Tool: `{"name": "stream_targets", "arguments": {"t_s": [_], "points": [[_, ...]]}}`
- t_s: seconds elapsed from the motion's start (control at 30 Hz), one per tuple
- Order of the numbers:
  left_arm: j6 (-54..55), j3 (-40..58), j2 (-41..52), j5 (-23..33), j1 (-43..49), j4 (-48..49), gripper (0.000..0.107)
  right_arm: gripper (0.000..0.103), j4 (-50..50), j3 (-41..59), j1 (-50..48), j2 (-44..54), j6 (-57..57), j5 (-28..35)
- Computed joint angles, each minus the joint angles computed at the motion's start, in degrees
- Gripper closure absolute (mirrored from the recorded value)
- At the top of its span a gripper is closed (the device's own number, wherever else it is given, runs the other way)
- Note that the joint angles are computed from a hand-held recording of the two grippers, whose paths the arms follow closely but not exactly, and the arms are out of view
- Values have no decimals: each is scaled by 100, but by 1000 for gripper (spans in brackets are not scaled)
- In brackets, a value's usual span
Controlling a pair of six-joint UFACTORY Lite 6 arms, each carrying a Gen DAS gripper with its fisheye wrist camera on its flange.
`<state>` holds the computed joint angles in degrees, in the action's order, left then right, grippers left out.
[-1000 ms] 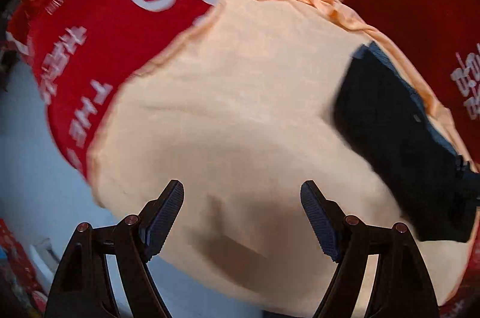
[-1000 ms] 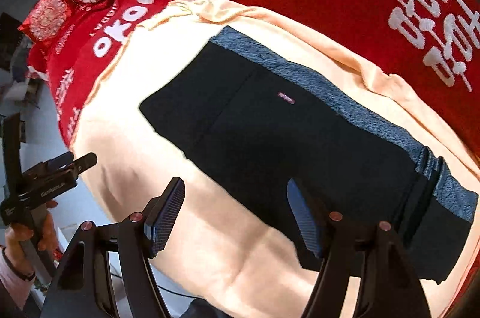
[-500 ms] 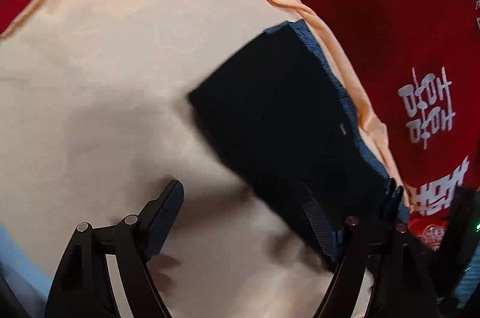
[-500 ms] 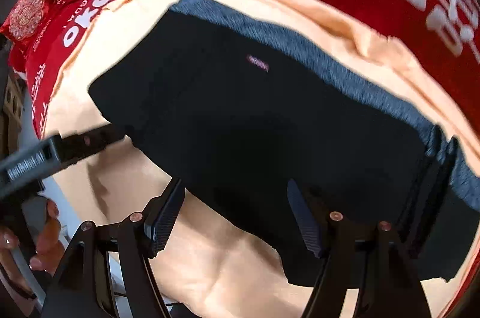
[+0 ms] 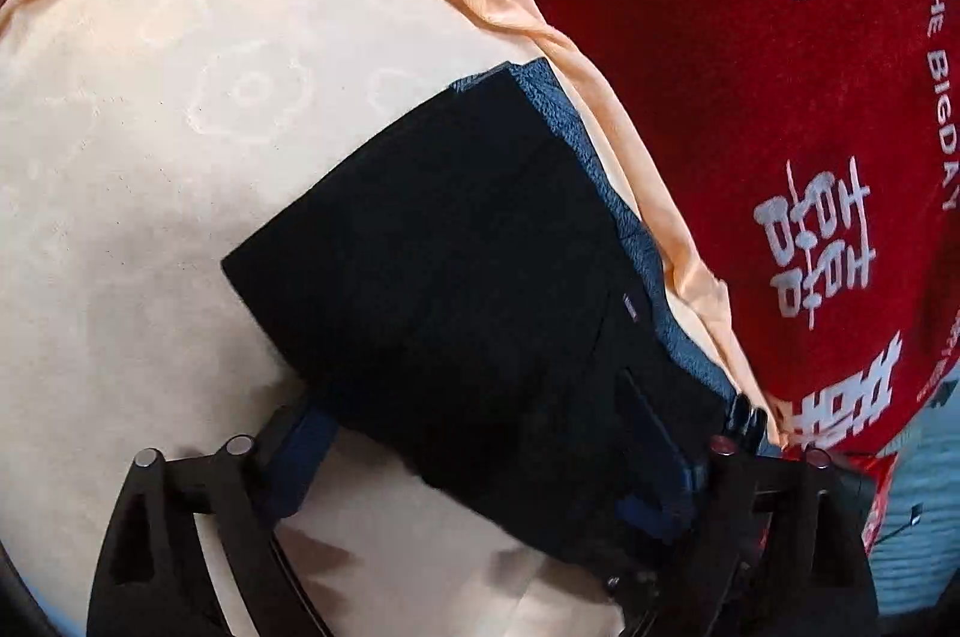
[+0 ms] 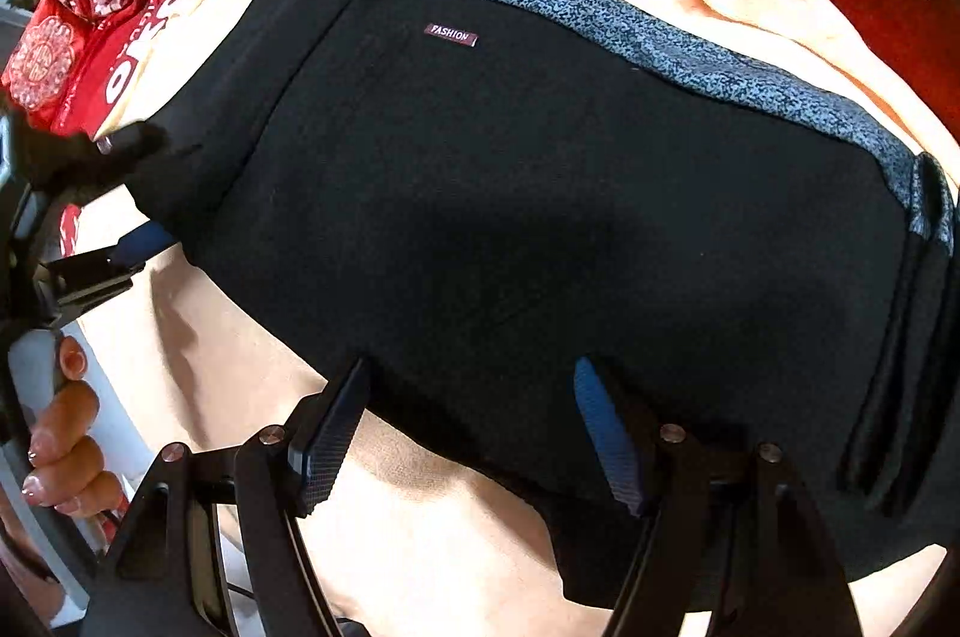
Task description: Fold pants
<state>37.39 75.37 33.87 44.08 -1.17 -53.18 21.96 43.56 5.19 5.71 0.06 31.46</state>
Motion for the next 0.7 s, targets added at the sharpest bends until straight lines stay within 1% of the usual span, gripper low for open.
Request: {"name": "stream_targets", "arguments": {"t_s": [0.1,0.2,0.27,0.33,0.37,0.4,0.43,0.5,0.53,0.6,0.7], "points": [[-185,3,-159,-197,-248,158,17,29,86,18,-46,42,-97,11],[62,-25,-323,-383,-467,-13,17,29,140,53,-23,107,-141,-16],[-375,250,-36,-498,-629,367,17,29,239,37,-76,87,-289,6],[-718,489,306,-472,-603,452,17,29,267,19,-117,24,-372,76],[-779,494,323,-506,-590,441,18,29,188,-26,-160,-93,-349,168],[-928,457,253,-609,-628,536,25,29,120,-99,-243,-232,-359,246],[-1189,439,175,-764,-729,844,42,29,23,-183,-364,-443,-336,372],[-1847,437,50,-1081,-1018,1847,67,29,-81,-261,-667,-789,-345,624],[-1968,417,-18,-1138,-1083,2074,72,29,-143,-242,-857,-931,-352,784],[-2280,193,-332,-1464,-1362,2694,74,29,-204,-15,-1308,-1084,-451,1166],[-3039,-414,-987,-2147,-1960,4073,74,29,-163,832,-1817,-753,-636,1729]]}}
